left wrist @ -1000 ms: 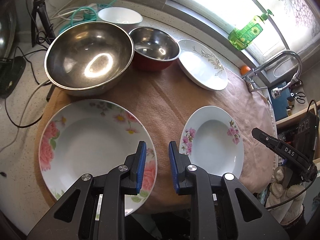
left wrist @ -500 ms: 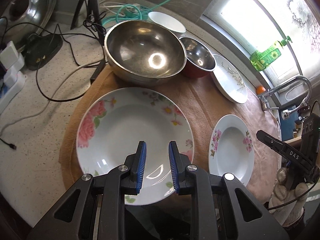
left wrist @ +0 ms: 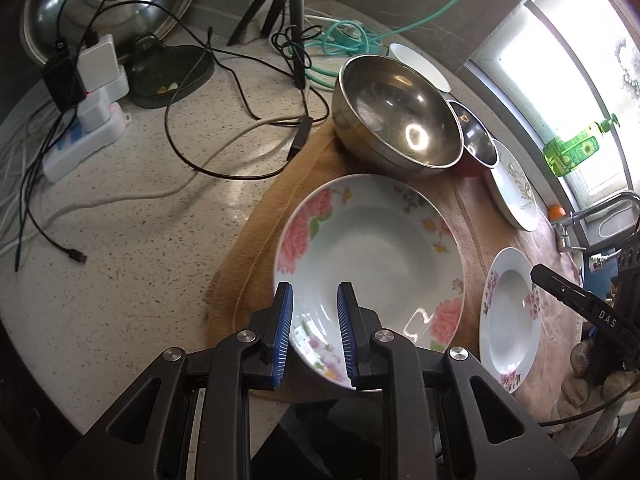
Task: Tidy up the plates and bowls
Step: 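Grasp the rim of the large pink-rose plate with the left gripper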
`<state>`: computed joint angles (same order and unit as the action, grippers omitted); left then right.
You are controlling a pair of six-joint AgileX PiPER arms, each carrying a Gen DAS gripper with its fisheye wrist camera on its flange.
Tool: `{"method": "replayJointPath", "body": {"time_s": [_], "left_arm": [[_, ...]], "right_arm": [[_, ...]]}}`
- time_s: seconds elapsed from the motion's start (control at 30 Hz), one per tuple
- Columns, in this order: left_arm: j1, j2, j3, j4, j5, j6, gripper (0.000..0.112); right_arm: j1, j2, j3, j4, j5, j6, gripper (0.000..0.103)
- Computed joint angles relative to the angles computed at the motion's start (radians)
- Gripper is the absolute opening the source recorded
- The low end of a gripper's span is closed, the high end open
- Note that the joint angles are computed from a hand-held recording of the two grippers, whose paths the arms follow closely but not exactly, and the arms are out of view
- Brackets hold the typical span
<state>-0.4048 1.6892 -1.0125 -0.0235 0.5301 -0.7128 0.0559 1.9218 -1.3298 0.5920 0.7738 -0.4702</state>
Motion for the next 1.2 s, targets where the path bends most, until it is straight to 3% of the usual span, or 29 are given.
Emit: {"method": "replayJointPath", "body": {"time_s": [0.6,1.2], "left_arm": [[0.073,0.038,0.049,-0.119,-0.051,0.145,0.022],[0.096,0.103,0.017,-0.197,-0.058,0.25,0.022]], "right_arm": [[0.122,0.128,-0.103,-0.022,0.027,0.05,0.04],[0.143,0.243,-0.206,-0.048,0.069,0.106,0.03]]}}
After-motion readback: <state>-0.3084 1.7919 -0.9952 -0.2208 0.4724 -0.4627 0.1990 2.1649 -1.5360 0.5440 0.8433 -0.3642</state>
